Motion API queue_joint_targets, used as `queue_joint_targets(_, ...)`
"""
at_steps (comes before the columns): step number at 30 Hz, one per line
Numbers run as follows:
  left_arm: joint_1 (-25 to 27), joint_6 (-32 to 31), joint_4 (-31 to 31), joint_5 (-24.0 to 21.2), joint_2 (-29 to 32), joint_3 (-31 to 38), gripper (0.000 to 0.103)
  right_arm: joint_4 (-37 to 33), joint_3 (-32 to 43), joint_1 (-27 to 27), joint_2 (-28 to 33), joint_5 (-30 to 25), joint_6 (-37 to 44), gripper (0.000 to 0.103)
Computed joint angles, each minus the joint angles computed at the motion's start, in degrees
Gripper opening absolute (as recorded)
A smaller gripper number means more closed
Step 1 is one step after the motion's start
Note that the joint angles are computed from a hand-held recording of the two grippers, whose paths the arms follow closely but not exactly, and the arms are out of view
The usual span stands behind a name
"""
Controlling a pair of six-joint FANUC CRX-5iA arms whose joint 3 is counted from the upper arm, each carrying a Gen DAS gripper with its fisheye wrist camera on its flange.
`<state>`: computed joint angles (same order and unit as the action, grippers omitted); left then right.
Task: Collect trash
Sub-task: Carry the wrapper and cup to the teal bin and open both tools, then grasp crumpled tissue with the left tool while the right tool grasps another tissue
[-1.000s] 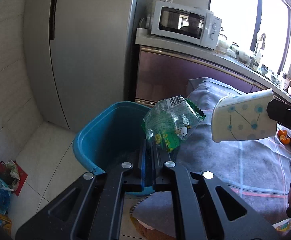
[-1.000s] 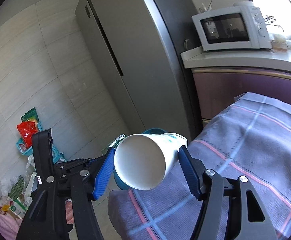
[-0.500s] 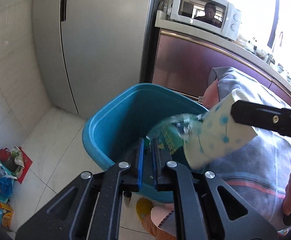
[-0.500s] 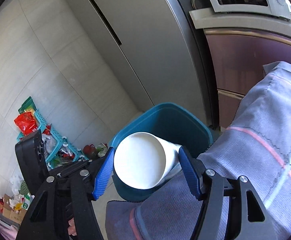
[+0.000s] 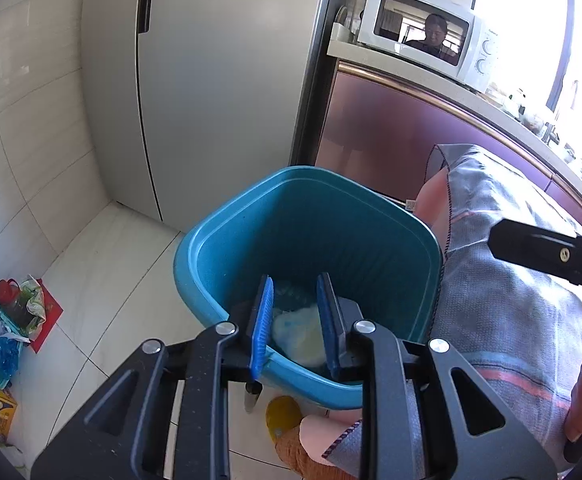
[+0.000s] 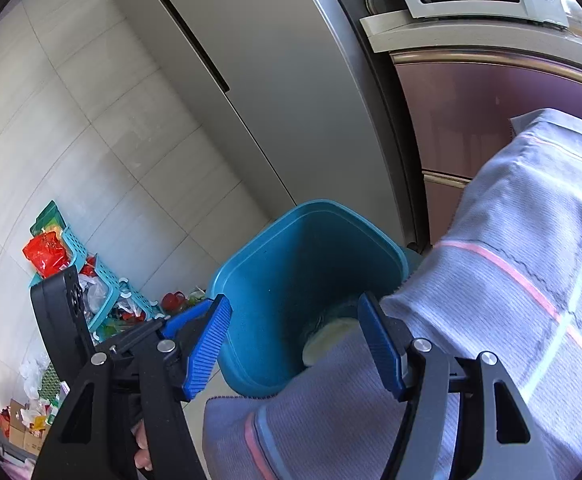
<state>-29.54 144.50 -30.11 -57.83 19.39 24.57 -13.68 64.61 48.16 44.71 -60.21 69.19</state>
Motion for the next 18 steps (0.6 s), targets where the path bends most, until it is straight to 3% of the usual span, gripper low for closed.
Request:
queue_joint_targets(3, -0.9, 0.0, -1.1, 0.3, -0.6, -0.1, 0.027, 0.0, -5.2, -0.2, -3.2, 2.6, 0.8, 0.065)
queue_joint_targets(6, -2.5, -0.1, -2.8, 1.4, -1.4, -0.2, 0.04, 1.4, -12.3, 0.2, -7.9, 6.4, 1.8, 0.065)
queue_joint_targets(8, -3.7, -0.5, -3.8, 3.1, -1.9, -0.3, 0.044, 3.0, -17.6, 0.5, -11.6, 9.5, 2.4, 0.065)
queue_joint_targets(13, -6.0, -6.5, -1.3, 9.3, -1.7, 0.6, 0.051, 13.5, -32.9, 2.3, -21.2, 18.2, -2.5, 0.068)
queue_joint_targets(18, -7.6, -16.6, 6.1, 15.8, 0.9, 2.7, 0.054, 28.7, -49.1, 3.3, -30.6, 25.2, -16.0, 0.068)
